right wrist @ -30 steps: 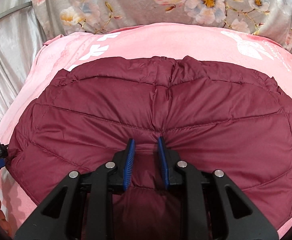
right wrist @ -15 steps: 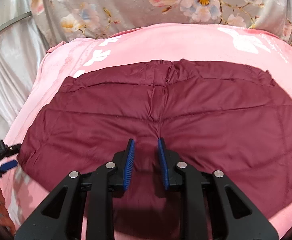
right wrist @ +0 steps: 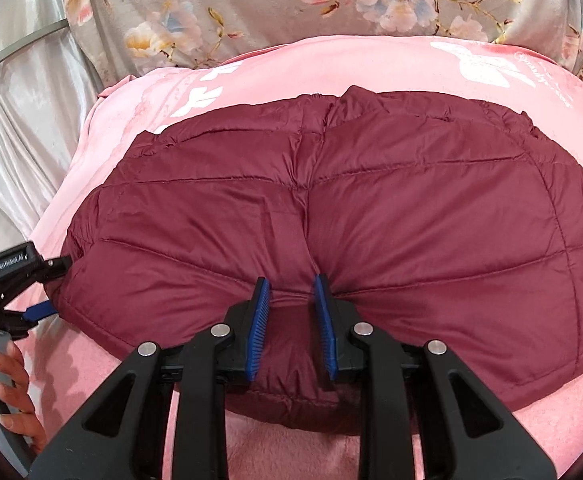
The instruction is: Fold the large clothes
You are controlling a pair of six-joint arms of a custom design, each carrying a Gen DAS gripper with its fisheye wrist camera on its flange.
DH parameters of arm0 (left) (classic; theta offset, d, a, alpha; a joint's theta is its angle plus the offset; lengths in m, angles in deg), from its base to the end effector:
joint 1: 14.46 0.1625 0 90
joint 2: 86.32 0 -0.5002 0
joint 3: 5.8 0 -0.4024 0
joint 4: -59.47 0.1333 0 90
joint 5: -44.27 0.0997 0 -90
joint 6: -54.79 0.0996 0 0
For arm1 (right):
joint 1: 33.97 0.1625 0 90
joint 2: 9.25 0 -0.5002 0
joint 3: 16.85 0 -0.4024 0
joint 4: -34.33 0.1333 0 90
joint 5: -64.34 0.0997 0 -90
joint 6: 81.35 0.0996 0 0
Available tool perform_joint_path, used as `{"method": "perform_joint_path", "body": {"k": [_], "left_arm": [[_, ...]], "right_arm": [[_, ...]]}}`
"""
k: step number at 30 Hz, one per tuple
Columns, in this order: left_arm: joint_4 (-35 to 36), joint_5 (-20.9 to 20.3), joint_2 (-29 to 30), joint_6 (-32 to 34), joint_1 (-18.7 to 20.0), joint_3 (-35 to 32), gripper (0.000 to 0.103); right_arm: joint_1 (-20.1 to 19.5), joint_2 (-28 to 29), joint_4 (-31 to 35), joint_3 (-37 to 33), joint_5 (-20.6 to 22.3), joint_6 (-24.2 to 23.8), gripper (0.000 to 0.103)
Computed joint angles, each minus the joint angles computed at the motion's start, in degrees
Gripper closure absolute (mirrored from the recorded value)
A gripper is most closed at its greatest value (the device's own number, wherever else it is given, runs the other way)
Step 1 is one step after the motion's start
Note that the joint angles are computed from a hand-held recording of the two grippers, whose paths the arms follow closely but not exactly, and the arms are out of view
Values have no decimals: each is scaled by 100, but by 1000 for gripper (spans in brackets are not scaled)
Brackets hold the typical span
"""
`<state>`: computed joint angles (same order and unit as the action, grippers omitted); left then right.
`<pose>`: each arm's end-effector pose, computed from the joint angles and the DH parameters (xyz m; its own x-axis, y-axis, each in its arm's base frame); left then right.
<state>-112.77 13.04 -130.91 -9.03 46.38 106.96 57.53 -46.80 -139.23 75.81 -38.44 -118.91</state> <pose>-0.1089 -0.6436 0.1143 -0.6686 -0.7288 -0.1478 -0.2887 0.4375 -0.8516 0.1311 -0.7575 0.0994 -0.7610 -0.4725 0.4446 -0.6142 0.7454 -0.2591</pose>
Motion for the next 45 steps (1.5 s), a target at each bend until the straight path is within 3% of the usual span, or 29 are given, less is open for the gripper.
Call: {"method": "perform_joint_path", "body": {"k": [3, 10, 15, 18, 22, 28, 31, 34, 35, 38, 39, 41, 43, 45], "left_arm": [[197, 47, -14, 203, -82, -145, 88], [-598, 627, -51, 1557, -701, -169, 96], [-943, 769, 399, 3149, -1141, -965, 97], [-983, 558, 801, 4089, -1334, -1656, 97], [-640, 54, 1356, 4763, -1432, -2599, 97], [1029, -656, 2319, 4518, -1328, -4053, 96], [2318, -807, 2813, 3949, -1215, -4726, 85], [3056, -953, 3026, 3504, -1180, -4969, 80], [2921, -976, 3002, 3499, -1217, -4853, 76], [1864, -1151, 2709, 3938, -1357, -4285, 49], [1487, -1053, 2610, 4041, -1412, -4106, 39], [794, -728, 2464, 4297, -1509, -3860, 29], [647, -179, 2374, 4274, -1553, -3781, 28], [1063, 387, 2244, 3773, -1518, -3706, 29]], "right_arm": [[-9, -107, 166, 25, 70, 132, 80], [-51, -482, 398, 319, 6, 215, 80], [-179, -470, 639, 248, 141, 258, 82], [-300, -709, 1083, 200, 540, 494, 82], [-441, -1123, 766, 373, 542, 392, 80], [-801, -1580, 330, 405, 121, 556, 80], [-957, -1706, 34, 430, -147, 557, 79], [-1114, -1815, 43, 378, -86, 704, 79], [-1151, -1845, 41, 352, -34, 738, 78], [-1219, -1886, 34, 285, 239, 762, 74], [-1198, -1893, 37, 273, 350, 770, 70], [-1158, -1863, 177, 130, 648, 758, 64], [-1116, -1829, 372, 14, 995, 779, 56], [-1048, -1777, 574, -80, 1243, 840, 47]]}}
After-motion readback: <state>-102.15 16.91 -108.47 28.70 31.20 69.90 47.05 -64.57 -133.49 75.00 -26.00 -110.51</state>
